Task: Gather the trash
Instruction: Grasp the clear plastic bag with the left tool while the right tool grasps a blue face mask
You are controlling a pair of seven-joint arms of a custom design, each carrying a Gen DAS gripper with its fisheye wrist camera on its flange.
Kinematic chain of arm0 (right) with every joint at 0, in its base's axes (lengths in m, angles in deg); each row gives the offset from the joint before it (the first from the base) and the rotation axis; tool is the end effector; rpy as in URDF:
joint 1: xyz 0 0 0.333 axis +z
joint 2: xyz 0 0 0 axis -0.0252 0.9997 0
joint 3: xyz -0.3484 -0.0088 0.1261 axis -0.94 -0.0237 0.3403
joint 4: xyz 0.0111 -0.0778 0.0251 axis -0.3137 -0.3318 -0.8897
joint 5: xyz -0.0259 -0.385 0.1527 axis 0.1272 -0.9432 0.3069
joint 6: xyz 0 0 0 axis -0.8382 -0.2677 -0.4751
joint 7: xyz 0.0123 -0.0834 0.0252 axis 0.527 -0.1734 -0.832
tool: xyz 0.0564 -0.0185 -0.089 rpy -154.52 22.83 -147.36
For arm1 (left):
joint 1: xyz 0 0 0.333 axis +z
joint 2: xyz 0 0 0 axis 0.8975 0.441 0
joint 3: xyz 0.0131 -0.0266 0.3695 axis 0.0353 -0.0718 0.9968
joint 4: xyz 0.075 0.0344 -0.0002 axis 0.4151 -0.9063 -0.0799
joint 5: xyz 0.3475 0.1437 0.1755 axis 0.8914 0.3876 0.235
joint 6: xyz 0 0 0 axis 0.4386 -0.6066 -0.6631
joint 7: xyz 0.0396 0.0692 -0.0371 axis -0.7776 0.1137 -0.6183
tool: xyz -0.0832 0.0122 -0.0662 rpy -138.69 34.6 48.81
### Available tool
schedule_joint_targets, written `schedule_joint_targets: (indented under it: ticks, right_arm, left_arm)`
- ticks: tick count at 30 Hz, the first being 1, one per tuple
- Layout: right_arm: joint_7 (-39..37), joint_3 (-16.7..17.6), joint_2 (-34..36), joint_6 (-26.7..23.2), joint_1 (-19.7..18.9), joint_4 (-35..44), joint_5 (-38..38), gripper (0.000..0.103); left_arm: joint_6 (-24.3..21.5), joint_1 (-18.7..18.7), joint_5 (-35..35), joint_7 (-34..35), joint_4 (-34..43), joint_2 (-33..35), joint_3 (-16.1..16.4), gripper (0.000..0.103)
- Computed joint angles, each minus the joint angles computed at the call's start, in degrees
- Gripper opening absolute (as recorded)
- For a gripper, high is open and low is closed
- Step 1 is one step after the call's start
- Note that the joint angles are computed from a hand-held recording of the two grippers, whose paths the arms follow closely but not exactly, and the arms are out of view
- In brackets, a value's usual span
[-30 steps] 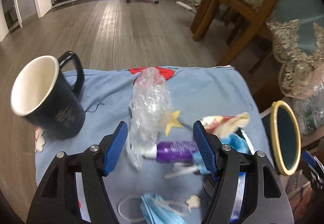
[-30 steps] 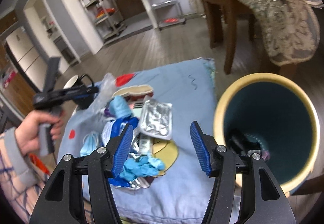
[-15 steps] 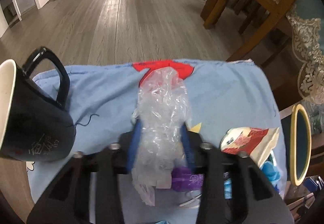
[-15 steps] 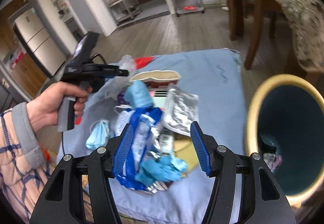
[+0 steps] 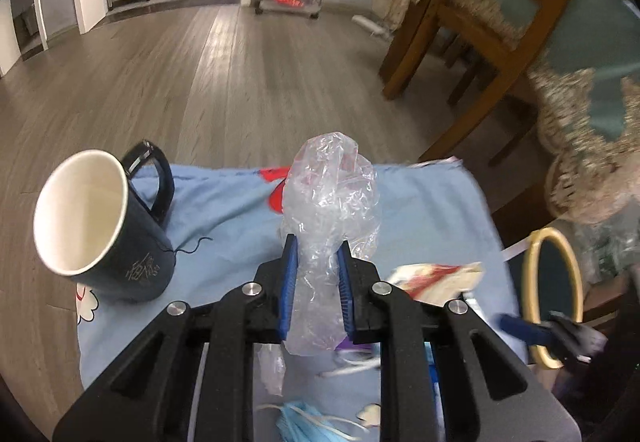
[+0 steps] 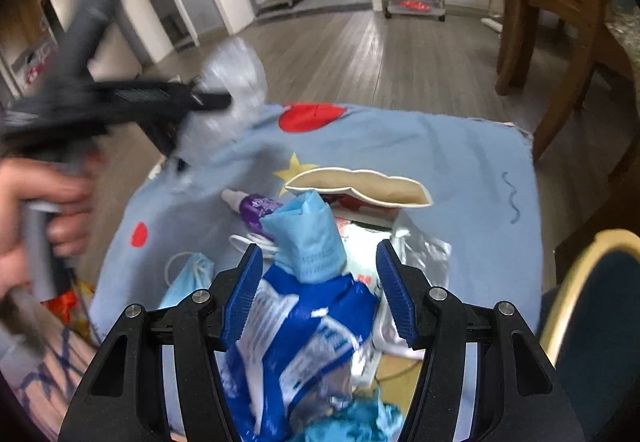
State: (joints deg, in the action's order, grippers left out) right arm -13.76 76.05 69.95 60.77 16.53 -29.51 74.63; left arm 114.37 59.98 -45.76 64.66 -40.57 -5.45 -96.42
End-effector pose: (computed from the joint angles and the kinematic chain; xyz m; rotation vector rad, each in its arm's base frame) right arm 0.5624 0.2245 0.5280 -2.0851 1.3209 -0.0995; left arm 0.6002 -0.1226 0.5655 -2.0381 1.8637 -0.8183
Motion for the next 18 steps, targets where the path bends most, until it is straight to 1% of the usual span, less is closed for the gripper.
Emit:
schedule_joint_targets:
  ticks: [1,3,5,7,10,13,16,18]
  right_arm:
    - [0.5,0.2,0.7,-0.1,0.1,0.6,-1.3,0.060]
    - [0.9,0.5,1.9,-0.7,0.3,1.7,-3.0,0.054]
    - [1.4,0.7,2.5,-1.0,0.3,2.2,-4.5,0.034]
    - [1.1,1.0,2.4,-0.6,0.4,2.2,-4.7,0.025]
    - [-1.4,1.3,1.3,0.1,0.5,1.4,-2.1,0.024]
    - [-3.2,1.3,-0.3,1.1,1.0,0.5,0.4,0.023]
    - [-5.4,0.9,-2.0,2.8,1.6,-0.3,4.5,0.023]
    - [-5.5,0.6,-2.8,3.9,2.0,-0.4,5.5,0.023]
  left_arm:
    - [0.5,-0.1,-0.6,0.4,-0.6,-0.9,0.0,0.018]
    - [1.6,-0.3,-2.3,1.5,-1.8,-2.7,0.1,0.018]
    - [2.6,-0.6,-4.2,2.2,-3.5,-4.8,0.4,0.018]
    - [3.4,-0.9,-5.9,2.4,-5.1,-6.8,0.7,0.018]
    - [4.9,-1.8,-8.4,3.2,-8.0,-9.7,1.3,0.018]
    - [5.8,-2.3,-9.2,3.3,-9.8,-11.4,1.8,0.018]
    - [6.1,-2.3,-9.3,2.8,-10.4,-11.6,2.0,0.018]
    - [6.4,-2.0,-8.5,1.8,-10.7,-11.6,1.8,0.018]
